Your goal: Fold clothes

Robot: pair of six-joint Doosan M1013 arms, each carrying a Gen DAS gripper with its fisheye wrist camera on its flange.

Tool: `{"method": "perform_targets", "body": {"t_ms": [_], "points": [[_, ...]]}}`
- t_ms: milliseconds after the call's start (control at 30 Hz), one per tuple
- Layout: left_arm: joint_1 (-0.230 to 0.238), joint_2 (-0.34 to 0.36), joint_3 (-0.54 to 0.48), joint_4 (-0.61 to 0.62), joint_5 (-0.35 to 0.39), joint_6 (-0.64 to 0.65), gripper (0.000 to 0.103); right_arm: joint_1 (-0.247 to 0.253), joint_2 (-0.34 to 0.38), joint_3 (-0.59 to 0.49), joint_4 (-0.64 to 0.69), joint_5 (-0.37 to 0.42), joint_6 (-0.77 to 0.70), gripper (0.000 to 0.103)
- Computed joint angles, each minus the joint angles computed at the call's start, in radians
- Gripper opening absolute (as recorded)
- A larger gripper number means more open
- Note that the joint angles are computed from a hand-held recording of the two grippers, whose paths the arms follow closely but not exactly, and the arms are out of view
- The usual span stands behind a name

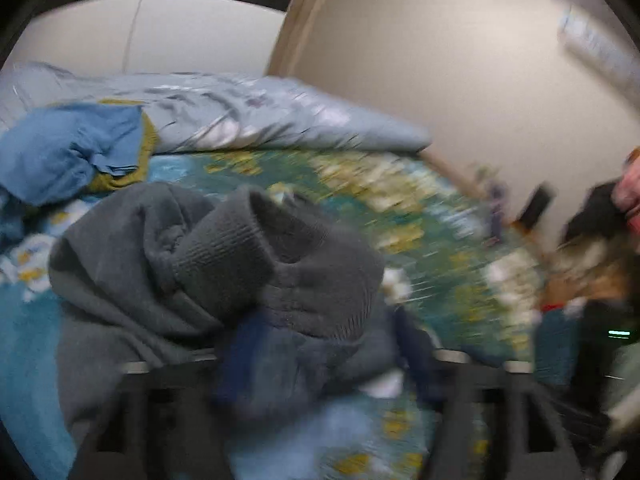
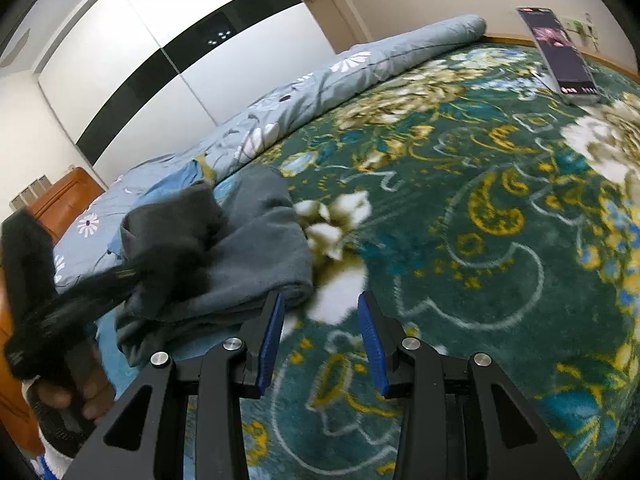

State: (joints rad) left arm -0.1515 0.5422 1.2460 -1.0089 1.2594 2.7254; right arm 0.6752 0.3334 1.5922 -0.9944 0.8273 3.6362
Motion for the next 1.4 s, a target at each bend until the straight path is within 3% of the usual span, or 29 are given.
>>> {"method": "perform_targets", "body": {"t_ms": [100,233,300,333,467,567,667,767,867,933,1000,1067,1133,1300,1367,1400], "points": [[0.033,-0.009,0.009,-0.058,-0.014,0.022,0.085,-0.014,0.004,-0.020,-0.022,-0.057,-0.032,0.040],[0.050,-0.027,0.030,0.037,-0.232,-0.046,0.086,-0.033,0.020,-0.070,-0.014,-0.103,-0.126,0.044],[0.044,-0.020,0.026,0.154,-0.337,-0.138,0.086,-0.043,0.038,-0.115,0.026,-0.124,-0.266,0.047],[0.044,-0.008,0.013,0.208,-0.355,-0.203,0.086,-0.050,0.048,-0.141,0.057,-0.145,-0.357,0.047],[0.067,0.049,-0.050,0.240,-0.265,-0.396,0.086,-0.071,0.095,-0.236,0.201,-0.161,-0.718,0.052],[0.067,0.051,-0.045,0.256,-0.263,-0.405,0.086,-0.082,0.126,-0.298,0.300,-0.134,-0.946,0.052],[0.062,0.048,-0.036,0.270,-0.274,-0.400,0.086,-0.097,0.140,-0.331,0.438,-0.186,-1.139,0.052],[0.060,0.050,-0.038,0.273,-0.255,-0.397,0.086,-0.108,0.168,-0.373,0.526,-0.164,-1.231,0.052],[0.063,0.056,-0.044,0.272,-0.236,-0.396,0.086,-0.124,0.188,-0.394,0.575,-0.145,-1.201,0.047],[0.068,0.060,-0.049,0.266,-0.219,-0.397,0.086,-0.143,0.182,-0.385,0.644,-0.180,-1.168,0.020],[0.070,0.062,-0.052,0.261,-0.208,-0.394,0.086,-0.157,0.163,-0.364,0.660,-0.238,-1.108,0.006],[0.070,0.061,-0.050,0.262,-0.207,-0.386,0.086,-0.155,0.143,-0.352,0.477,-0.231,-0.920,0.004],[0.071,0.064,-0.051,0.253,-0.190,-0.382,0.086,-0.167,0.143,-0.353,0.409,-0.178,-0.805,0.004],[0.070,0.067,-0.050,0.250,-0.176,-0.386,0.087,-0.219,0.166,-0.349,0.625,-0.157,-0.881,0.007],[0.071,0.068,-0.051,0.251,-0.176,-0.386,0.087,-0.223,0.149,-0.316,0.656,-0.207,-0.885,0.009],[0.071,0.068,-0.052,0.252,-0.176,-0.386,0.087,-0.223,0.135,-0.296,0.647,-0.233,-0.871,0.016]]}}
